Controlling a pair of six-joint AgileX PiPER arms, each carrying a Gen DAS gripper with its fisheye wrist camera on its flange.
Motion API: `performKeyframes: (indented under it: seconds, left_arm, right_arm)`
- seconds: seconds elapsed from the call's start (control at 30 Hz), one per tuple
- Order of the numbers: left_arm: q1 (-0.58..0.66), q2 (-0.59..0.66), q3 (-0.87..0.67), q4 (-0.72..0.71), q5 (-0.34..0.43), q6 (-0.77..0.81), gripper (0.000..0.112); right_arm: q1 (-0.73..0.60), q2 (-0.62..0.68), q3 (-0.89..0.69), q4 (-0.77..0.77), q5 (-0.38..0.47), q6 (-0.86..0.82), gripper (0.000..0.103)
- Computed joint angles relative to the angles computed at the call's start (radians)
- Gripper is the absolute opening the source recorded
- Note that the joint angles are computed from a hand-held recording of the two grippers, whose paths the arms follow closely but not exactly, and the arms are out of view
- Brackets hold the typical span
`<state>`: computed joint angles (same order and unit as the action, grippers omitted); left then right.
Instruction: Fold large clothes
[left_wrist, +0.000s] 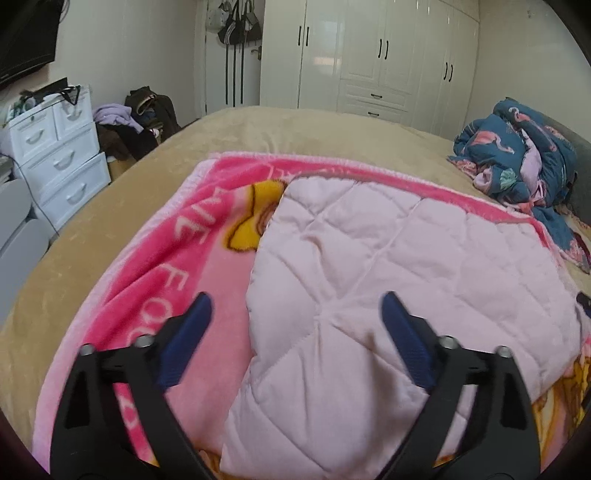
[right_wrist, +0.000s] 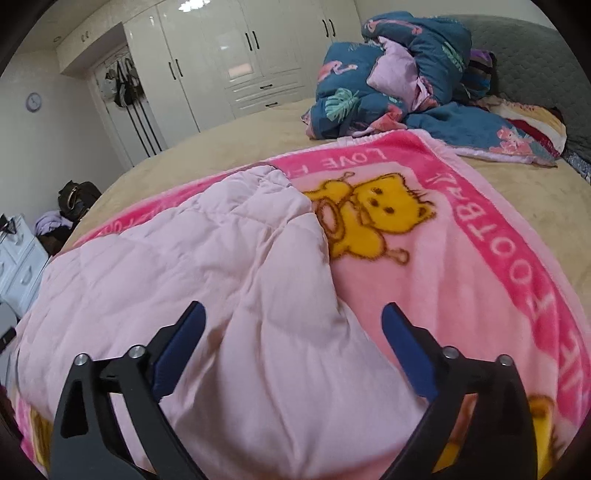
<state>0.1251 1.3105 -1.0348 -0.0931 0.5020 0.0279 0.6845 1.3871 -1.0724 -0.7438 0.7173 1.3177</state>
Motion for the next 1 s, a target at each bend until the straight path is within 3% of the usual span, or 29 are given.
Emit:
performKeyframes:
  seconds: [0.1, 0.53, 0.77, 1.0]
  left_arm:
    - [-0.011, -0.043, 0.006, -0.009, 0.018, -0.013, 0.094]
    - [-0.179, -0.198, 0.071, 0.342, 0.143, -0.333, 0.094]
    - [-0.219, -0.268, 0.123, 0.388, 0.190, -0.393, 0.094]
    - [-0.216, -0.297, 0.178, 0.315, 0.194, -0.382, 0.094]
  right_arm:
    - [0.049, -0.074, 0.042, -0.025, 0.024, 0.030, 0.099]
    - [0.234, -0.252, 0.141, -0.089, 0.087, 0.204, 0.099]
    - [0.292, -0.264, 0.186, -0.098, 0.084, 0.285, 0.099]
    - [0.314, -0.272, 0.226, -0.080, 0.062, 0.316, 0.099]
